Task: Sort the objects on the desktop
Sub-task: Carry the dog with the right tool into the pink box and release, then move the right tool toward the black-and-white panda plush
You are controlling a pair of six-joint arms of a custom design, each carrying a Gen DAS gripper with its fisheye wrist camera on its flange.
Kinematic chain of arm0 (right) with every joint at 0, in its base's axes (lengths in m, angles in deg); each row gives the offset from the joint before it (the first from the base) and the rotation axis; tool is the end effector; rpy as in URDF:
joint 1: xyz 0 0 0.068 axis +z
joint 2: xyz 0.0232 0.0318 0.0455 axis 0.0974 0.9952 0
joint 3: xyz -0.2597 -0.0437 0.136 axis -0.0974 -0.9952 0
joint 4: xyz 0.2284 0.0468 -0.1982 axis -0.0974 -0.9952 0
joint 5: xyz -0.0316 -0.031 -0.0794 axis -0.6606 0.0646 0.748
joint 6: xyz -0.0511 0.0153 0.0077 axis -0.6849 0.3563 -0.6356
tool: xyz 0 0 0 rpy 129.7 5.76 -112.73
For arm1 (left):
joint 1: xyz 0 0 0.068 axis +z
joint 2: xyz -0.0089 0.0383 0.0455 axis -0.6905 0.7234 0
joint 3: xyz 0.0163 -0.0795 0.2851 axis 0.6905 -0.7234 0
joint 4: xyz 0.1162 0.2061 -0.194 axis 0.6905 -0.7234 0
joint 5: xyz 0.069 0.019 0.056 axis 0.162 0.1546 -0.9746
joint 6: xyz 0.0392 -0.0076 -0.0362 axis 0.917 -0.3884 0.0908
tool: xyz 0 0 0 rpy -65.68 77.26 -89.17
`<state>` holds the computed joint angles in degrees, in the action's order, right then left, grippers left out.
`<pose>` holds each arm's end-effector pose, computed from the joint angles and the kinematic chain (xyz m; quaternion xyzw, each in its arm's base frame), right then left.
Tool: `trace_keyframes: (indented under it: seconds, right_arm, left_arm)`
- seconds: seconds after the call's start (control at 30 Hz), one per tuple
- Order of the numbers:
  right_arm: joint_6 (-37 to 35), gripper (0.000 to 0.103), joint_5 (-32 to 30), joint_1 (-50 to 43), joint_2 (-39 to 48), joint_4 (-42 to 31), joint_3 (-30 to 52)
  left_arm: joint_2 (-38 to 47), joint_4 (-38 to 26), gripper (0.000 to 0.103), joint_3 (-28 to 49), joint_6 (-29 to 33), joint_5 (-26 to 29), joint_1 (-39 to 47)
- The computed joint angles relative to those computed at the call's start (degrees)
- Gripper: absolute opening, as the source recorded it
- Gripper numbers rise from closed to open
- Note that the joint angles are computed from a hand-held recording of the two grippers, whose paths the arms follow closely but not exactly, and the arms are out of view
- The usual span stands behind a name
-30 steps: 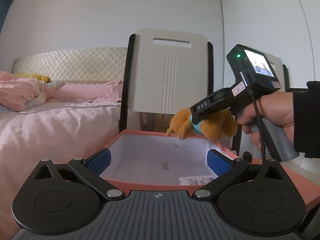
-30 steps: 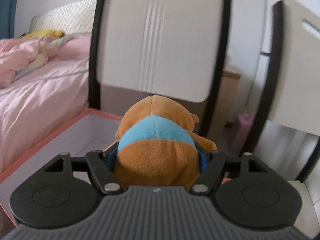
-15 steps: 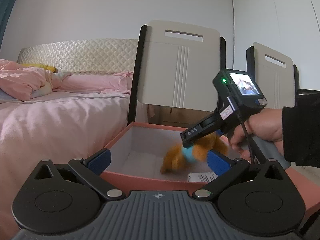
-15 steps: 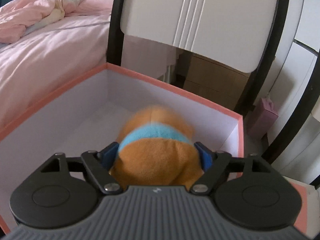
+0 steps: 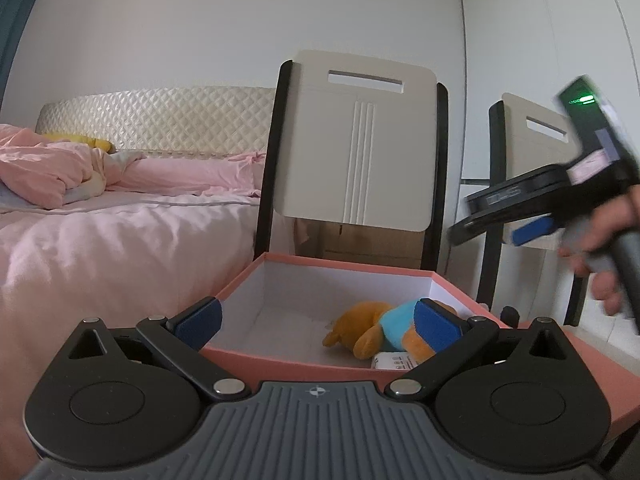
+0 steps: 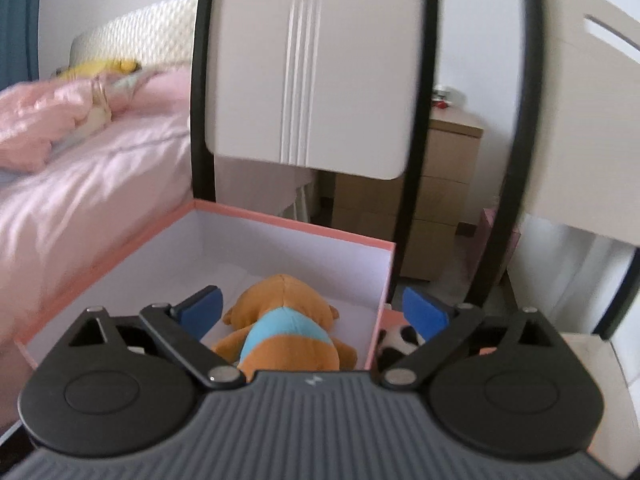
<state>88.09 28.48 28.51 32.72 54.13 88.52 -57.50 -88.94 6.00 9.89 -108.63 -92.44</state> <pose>0.2463 0.0963 0.3863 -0.0818 0.8525 0.0372 0.5150 0.1031 -0.0810 0.3247 0.0030 0.7614 -0.0601 0.6455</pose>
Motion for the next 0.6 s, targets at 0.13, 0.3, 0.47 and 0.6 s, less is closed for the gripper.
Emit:
trace_keyframes:
  seconds: [0.13, 0.3, 0.47, 0.6]
  right_arm:
    - [1.9, 0.098, 2.2, 0.8, -9.2, -0.3, -5.1]
    - [3.2, 0.098, 6.6, 2.0, -22.8, 0.4, -13.8]
    - [0.0, 0.098, 9.5, 2.9, -35.0, 2.5, -22.6]
    - [-0.8, 0.099, 8.3, 1.6, -42.7, 4.8, -29.5]
  left_arm:
    - [0.1, 1.2, 0.103, -0.8, 1.8, -2.4, -2.6]
    - [0.0, 2.3, 0.103, -1.7, 3.7, -3.6, -2.4]
    - [-0.1, 2.1, 0.103, -1.7, 2.6, -2.4, -0.9]
    - [0.3, 3.3, 0.103, -2.2, 3.3, -4.2, -2.4]
